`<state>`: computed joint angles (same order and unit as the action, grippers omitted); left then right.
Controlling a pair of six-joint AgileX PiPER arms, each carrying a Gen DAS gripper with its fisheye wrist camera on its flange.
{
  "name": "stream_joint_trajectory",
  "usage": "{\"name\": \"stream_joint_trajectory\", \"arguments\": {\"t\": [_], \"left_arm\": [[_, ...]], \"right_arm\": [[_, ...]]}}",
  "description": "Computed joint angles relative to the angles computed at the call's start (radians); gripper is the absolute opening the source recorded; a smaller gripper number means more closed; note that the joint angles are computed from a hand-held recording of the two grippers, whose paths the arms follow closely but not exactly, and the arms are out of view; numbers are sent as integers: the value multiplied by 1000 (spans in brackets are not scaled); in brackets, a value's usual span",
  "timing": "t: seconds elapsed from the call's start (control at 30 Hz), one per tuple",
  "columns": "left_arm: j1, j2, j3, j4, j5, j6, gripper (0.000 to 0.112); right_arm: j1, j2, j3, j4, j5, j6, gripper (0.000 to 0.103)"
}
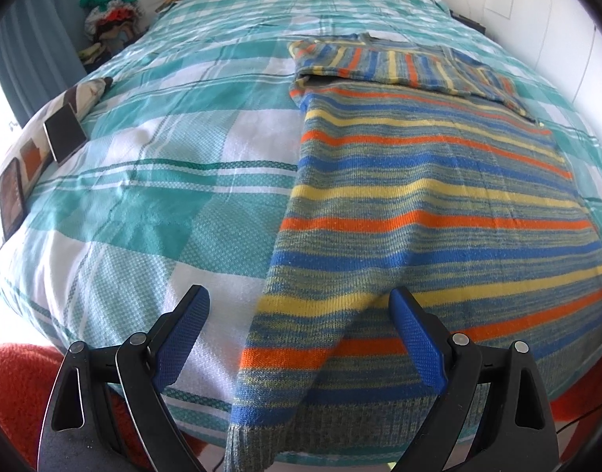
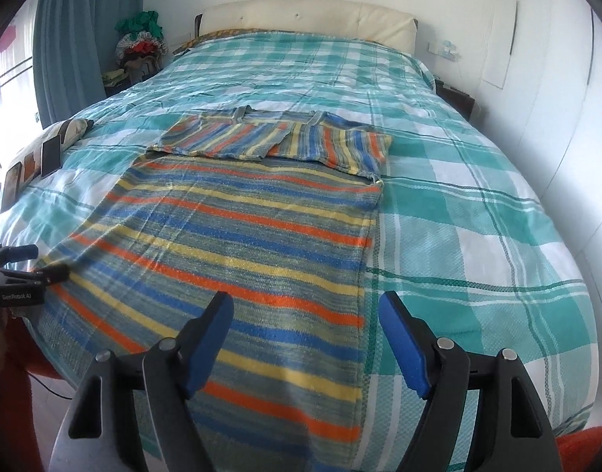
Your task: Fold small clothes
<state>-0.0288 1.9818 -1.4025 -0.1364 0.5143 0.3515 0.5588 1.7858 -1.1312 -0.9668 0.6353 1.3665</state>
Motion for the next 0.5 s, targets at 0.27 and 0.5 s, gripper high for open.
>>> {"name": "stream_joint_trajectory", "arguments": {"t": [0.27,0.5], "left_arm": [[-1,1,-2,8,0,-1,94],[8,-4,-4,-8,5,14,94]], "right_arm": [[8,12,-6,3,10,-9,76],[37,40,-45,-17,105,-18,76]]}}
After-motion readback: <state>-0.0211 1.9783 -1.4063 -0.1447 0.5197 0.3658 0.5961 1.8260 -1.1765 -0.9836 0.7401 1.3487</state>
